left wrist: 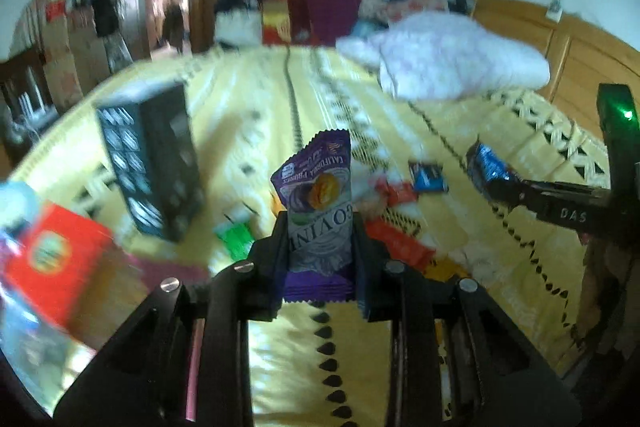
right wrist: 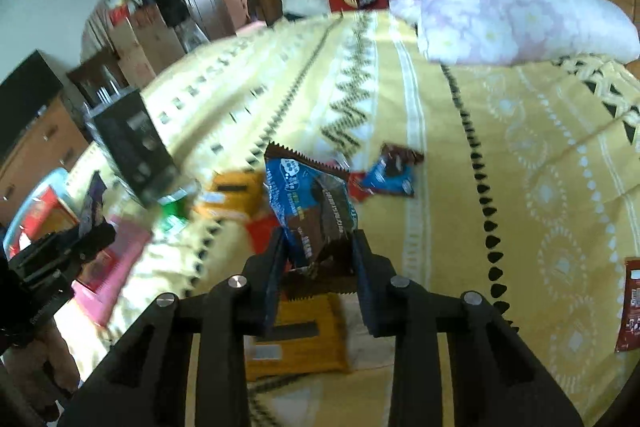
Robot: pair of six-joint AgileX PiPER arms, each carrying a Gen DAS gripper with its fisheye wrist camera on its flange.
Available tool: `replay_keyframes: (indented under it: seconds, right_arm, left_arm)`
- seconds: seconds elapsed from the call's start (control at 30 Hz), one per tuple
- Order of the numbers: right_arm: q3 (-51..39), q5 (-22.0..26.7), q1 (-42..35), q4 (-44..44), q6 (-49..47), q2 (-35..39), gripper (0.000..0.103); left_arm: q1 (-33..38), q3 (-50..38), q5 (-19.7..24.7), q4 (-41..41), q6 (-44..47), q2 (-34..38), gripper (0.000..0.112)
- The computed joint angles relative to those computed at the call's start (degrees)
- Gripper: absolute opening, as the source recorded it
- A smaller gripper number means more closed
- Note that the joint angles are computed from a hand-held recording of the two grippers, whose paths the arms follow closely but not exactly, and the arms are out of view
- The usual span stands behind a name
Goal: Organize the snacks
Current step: 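Carry the purple packet and blue cookie packet over the glass bowl with both tools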
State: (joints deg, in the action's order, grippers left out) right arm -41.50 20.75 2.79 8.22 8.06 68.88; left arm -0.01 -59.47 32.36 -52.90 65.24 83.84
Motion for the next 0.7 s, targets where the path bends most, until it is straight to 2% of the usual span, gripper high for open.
replay_keyframes:
  seconds: [0.2, 0.37, 0.5, 0.57, 0.7]
  right_arm:
    - [-10.0, 4.0, 12.0, -16.7, 19.8, 1.7, 0.032]
    - [-22.4, 7.2, 22.2, -24.0, 27.6, 7.7, 0.031]
    - [-35.3, 9.6, 30.1, -26.2, 29.4, 16.1, 0.029]
    - [-43.9, 11.4, 33.3, -23.7, 26.7, 21.8, 0.028]
    - [-59.8, 15.5, 38.0, -18.2, 20.7, 32.0, 0.027]
  left_arm:
    - [9.6, -4.9, 4.0, 1.0, -0.6, -1.7, 0.028]
    - [21.7, -10.9, 8.1, 0.0, -0.7, 0.8, 0.028]
    - [29.2, -16.1, 10.8, -0.3, -2.5, 4.1, 0.028]
    - [32.1, -19.8, 11.3, 0.6, -4.4, 6.6, 0.028]
    - [33.9, -25.1, 9.5, 6.9, -10.9, 11.0, 0.028]
